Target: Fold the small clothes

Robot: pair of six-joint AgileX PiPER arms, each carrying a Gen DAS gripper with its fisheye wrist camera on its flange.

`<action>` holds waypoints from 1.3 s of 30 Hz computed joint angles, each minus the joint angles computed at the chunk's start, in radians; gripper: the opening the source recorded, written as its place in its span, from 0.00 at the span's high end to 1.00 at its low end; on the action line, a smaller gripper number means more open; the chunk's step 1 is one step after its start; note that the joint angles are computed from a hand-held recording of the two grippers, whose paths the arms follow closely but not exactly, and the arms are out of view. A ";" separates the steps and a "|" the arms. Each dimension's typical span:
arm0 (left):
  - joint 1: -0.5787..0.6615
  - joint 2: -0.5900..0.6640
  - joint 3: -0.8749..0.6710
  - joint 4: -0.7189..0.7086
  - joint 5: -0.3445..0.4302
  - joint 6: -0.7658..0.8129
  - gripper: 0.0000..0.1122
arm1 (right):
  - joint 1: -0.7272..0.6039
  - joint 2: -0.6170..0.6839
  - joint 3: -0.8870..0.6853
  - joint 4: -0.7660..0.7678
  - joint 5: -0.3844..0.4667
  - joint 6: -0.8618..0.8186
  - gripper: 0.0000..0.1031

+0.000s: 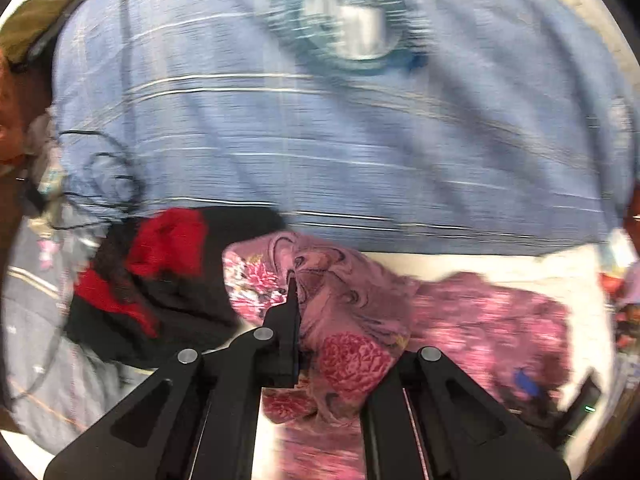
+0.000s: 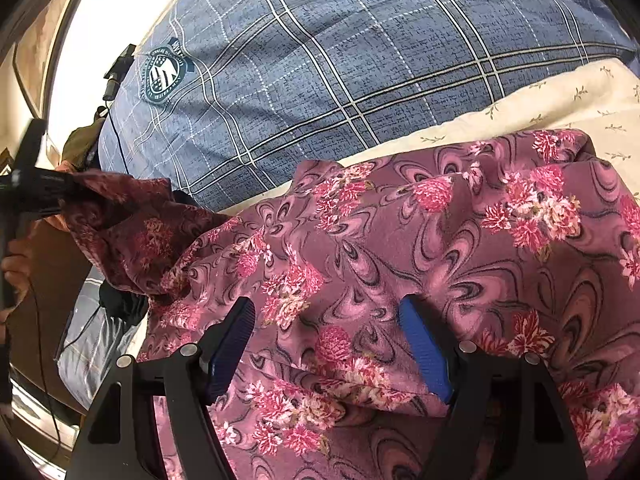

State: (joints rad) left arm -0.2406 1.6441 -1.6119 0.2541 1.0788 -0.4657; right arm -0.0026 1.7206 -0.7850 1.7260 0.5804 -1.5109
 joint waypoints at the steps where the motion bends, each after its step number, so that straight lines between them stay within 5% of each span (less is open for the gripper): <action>1: -0.032 -0.007 0.015 -0.023 -0.024 -0.010 0.96 | -0.011 -0.008 -0.004 -0.037 0.005 0.051 0.27; 7: -0.189 0.015 0.142 -0.151 -0.231 -0.055 0.96 | -0.174 -0.090 0.074 -0.116 0.106 0.166 0.26; 14: -0.229 0.096 0.363 -0.471 -0.465 0.090 0.96 | -0.383 -0.146 0.106 -0.240 0.217 0.252 0.26; 19: -0.151 -0.079 0.601 -0.711 -0.554 0.322 0.85 | -0.358 -0.130 0.046 -0.272 0.293 0.357 0.24; 24: -0.057 -0.261 0.785 -0.710 -0.597 0.337 0.53 | -0.242 0.041 -0.083 -0.211 0.448 0.463 0.23; 30: 0.131 -0.302 0.910 -1.105 -0.575 0.732 0.53 | -0.041 0.215 -0.235 -0.151 0.503 0.631 0.23; 36: 0.133 -0.272 0.927 -1.246 -0.571 0.864 0.53 | 0.083 0.282 -0.297 -0.029 0.484 0.682 0.23; 37: 0.135 -0.277 0.932 -1.245 -0.566 0.864 0.53 | 0.098 0.286 -0.304 -0.011 0.466 0.674 0.26; 38: 0.124 -0.277 0.933 -1.247 -0.572 0.861 0.53 | 0.110 0.287 -0.321 -0.022 0.446 0.679 0.45; 39: 0.116 -0.281 0.936 -1.245 -0.577 0.855 0.53 | 0.117 0.279 -0.337 -0.045 0.420 0.685 0.82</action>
State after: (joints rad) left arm -0.1251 1.3630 -0.6758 -0.9906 0.5016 0.3898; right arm 0.1140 1.9999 -1.1218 1.6811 1.0006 -0.8259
